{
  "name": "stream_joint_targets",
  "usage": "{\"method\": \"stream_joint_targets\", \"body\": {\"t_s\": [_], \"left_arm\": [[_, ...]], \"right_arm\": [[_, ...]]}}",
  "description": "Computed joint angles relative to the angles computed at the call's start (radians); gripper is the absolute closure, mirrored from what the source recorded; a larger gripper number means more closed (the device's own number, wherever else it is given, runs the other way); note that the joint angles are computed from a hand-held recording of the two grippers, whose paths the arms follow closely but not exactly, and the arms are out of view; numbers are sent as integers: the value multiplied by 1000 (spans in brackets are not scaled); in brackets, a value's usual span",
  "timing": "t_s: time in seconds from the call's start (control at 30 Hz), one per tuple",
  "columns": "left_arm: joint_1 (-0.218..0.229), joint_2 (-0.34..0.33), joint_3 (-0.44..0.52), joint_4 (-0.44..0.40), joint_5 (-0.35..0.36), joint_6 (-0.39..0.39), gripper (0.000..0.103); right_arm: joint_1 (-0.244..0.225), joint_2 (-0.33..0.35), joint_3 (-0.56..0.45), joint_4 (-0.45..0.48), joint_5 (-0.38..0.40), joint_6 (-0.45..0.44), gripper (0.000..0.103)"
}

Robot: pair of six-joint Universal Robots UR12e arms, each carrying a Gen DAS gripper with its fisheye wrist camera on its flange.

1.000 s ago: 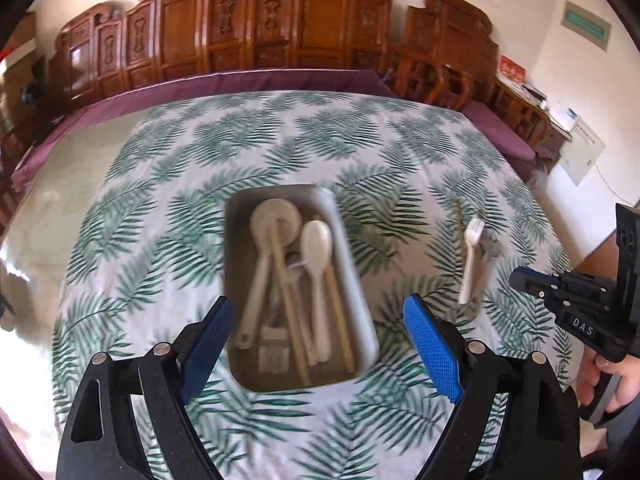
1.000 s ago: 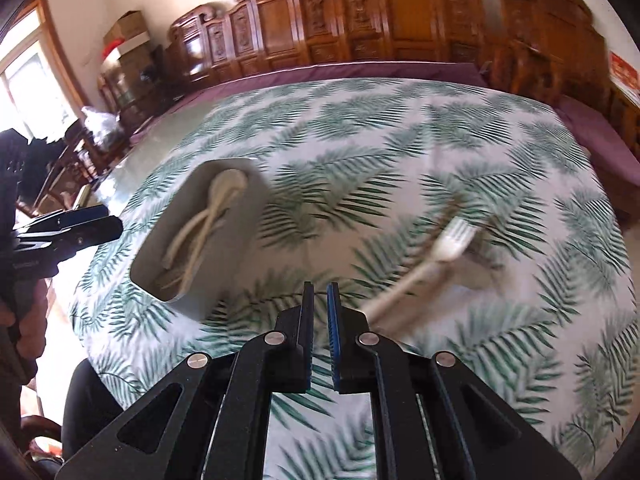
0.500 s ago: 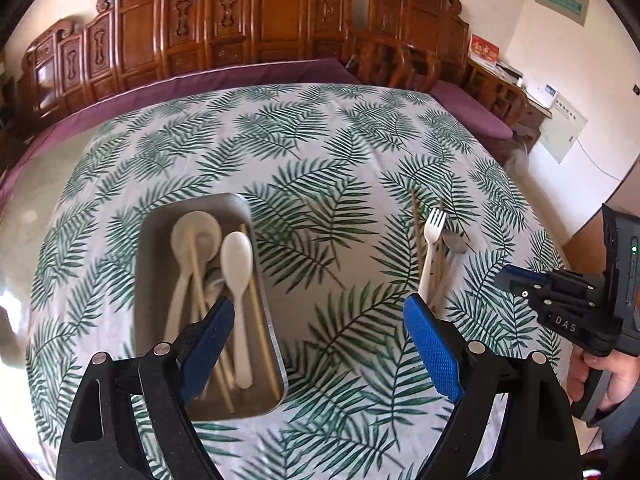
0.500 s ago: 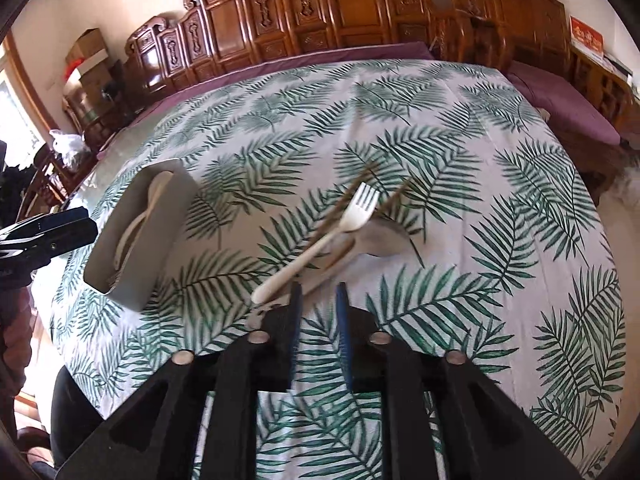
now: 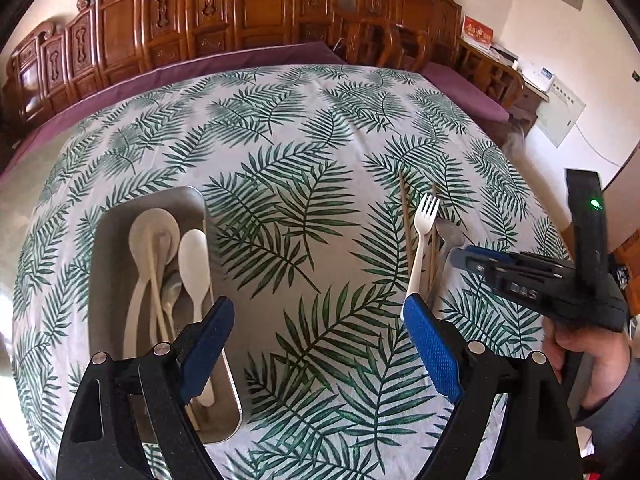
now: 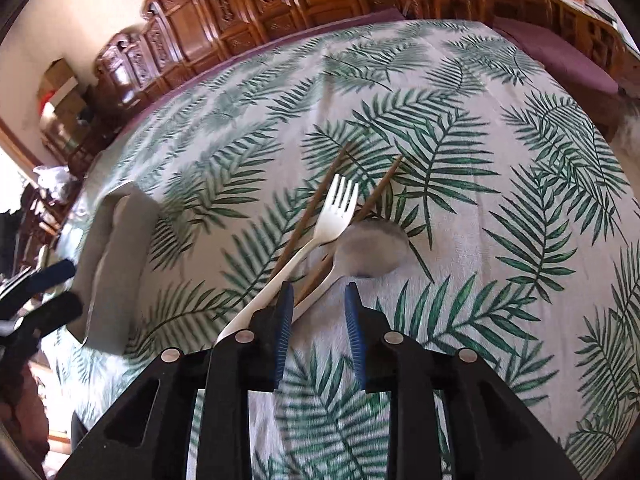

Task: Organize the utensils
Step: 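Move the left tool to a white plastic fork while the right tool reaches a metal spoon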

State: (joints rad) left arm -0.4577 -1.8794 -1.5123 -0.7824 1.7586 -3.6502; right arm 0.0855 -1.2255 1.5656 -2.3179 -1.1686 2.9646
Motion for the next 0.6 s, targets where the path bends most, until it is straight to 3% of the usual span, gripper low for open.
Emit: {"method": "stream_joint_targets", "body": {"t_s": [0.2, 0.6], "left_arm": [[-2, -12, 12, -6, -13, 9, 20], [-7, -47, 40, -30, -49, 23, 20]], "right_arm": [[16, 18, -17, 17, -61, 21, 74], [1, 13, -29, 47, -139, -5, 78]]}}
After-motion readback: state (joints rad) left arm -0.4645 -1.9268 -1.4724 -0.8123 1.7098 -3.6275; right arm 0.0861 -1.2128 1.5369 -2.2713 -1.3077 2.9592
